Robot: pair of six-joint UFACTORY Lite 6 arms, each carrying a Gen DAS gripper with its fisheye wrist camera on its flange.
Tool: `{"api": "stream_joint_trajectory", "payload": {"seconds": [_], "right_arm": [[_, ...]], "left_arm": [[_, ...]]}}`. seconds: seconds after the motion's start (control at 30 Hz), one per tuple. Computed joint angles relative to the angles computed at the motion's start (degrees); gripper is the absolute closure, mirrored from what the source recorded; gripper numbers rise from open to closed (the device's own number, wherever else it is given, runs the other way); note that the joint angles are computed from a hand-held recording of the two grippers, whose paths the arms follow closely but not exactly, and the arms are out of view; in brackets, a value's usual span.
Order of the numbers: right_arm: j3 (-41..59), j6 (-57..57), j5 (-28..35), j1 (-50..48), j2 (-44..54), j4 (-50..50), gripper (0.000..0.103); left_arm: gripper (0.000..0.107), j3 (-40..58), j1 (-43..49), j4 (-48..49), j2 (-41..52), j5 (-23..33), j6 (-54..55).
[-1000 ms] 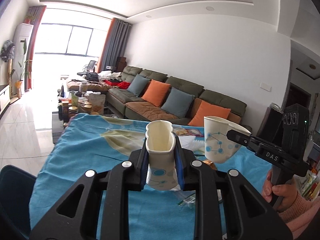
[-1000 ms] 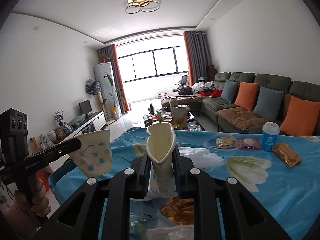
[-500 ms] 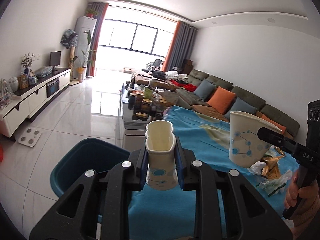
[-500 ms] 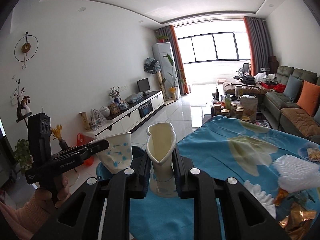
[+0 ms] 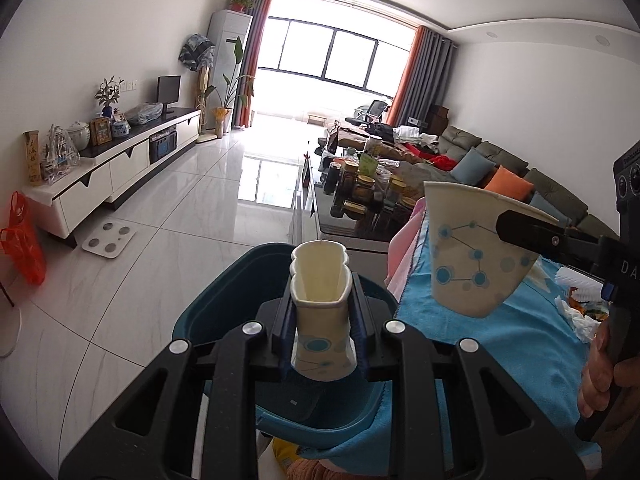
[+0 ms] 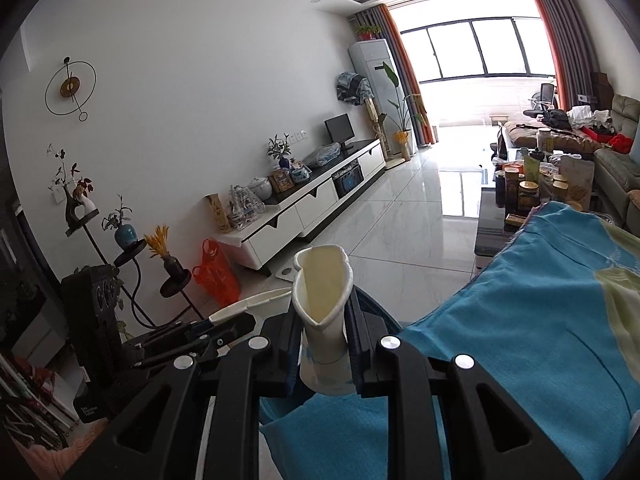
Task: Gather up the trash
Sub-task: 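Open both grippers to drop the paper cups into the teal bin, then move both open grippers back over the table trash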
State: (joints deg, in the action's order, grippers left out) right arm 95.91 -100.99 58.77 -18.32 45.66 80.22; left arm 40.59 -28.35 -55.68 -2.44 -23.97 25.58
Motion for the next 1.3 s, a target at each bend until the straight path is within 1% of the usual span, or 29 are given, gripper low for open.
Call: {"api": "stream_joint_trajectory", "payload": {"seconds": [0.1,0.27,0.3,0.33,0.4,0.43,0.47,0.5,0.53,0.57,0.6,0.63,0.7,0.87,0.9,0.93,0.97,1.07,1.13,1.23,1.3], "right_arm": [[5.4,4.5,-2.2,3.5,4.4,-2.2,0.083],[15.0,14.3,-4.9,7.7,11.6,-8.2,0.083],[16.9,16.4,-5.2,8.5,12.9,-9.7,0.081],[18.8,18.7,-5.4,9.2,14.2,-11.6,0.081],[20.0,21.0,-6.9,10.1,15.3,-13.5,0.078],[20.5,22.1,-7.3,10.4,15.8,-14.5,0.078],[21.3,23.0,-7.7,10.6,16.6,-15.2,0.078],[20.7,23.2,-8.0,10.6,16.4,-15.3,0.077],[19.3,22.7,-8.3,10.5,15.7,-15.0,0.075],[19.3,22.9,-8.8,10.5,15.7,-14.9,0.069],[18.6,22.6,-9.2,10.3,15.3,-14.6,0.067],[17.9,22.1,-9.1,9.9,14.9,-14.1,0.067],[19.2,22.4,-8.5,9.3,15.6,-14.0,0.067],[13.1,17.3,-6.0,5.9,10.6,-10.5,0.066],[11.5,15.8,-5.4,4.9,9.3,-9.9,0.065],[9.6,13.7,-4.8,3.9,7.6,-9.0,0.063],[6.9,11.4,-4.1,2.6,5.5,-8.1,0.061],[2.1,6.0,-1.9,-1.8,1.1,-6.6,0.057],[-1.3,2.6,-0.4,-5.5,-1.8,-5.8,0.056],[-3.6,-0.6,1.3,-11.5,-4.0,-5.3,0.055],[-3.3,-1.6,2.0,-15.6,-4.3,-5.6,0.055]], "left_arm": [[0.082,2.5,0.9,2.3,5.1,0.0,-3.2],[0.081,9.1,2.3,3.3,14.2,0.9,-4.1],[0.081,10.9,2.3,1.4,16.2,1.2,-2.5],[0.081,15.1,2.0,1.0,20.2,1.4,-2.2],[0.081,18.1,2.4,-0.7,23.4,2.0,-0.8],[0.08,19.3,2.1,0.2,25.7,1.4,-2.5],[0.076,20.5,2.3,1.2,27.1,1.7,-3.7],[0.071,21.3,2.5,1.9,28.3,1.7,-4.8],[0.07,22.4,2.9,2.8,29.6,1.7,-5.8],[0.068,23.3,3.3,3.0,30.3,2.0,-5.9],[0.066,23.3,3.4,4.2,30.9,1.6,-7.3],[0.066,24.2,3.6,3.2,31.4,1.7,-6.3],[0.065,23.2,2.7,3.2,30.9,0.2,-6.9],[0.058,17.3,-1.0,2.5,24.3,-3.6,-7.8],[0.057,16.1,-2.6,1.3,22.6,-4.3,-7.1],[0.056,13.5,-3.2,2.5,19.9,-4.7,-8.0],[0.055,13.4,-4.2,3.6,19.1,-4.9,-8.6],[0.05,14.9,-8.2,5.2,18.1,-4.6,-8.8],[0.048,17.5,-11.2,7.2,19.0,-3.7,-9.2],[0.047,23.4,-15.9,11.9,22.8,-1.3,-11.0],[0.046,28.0,-19.1,16.1,26.0,0.8,-13.4]]}}
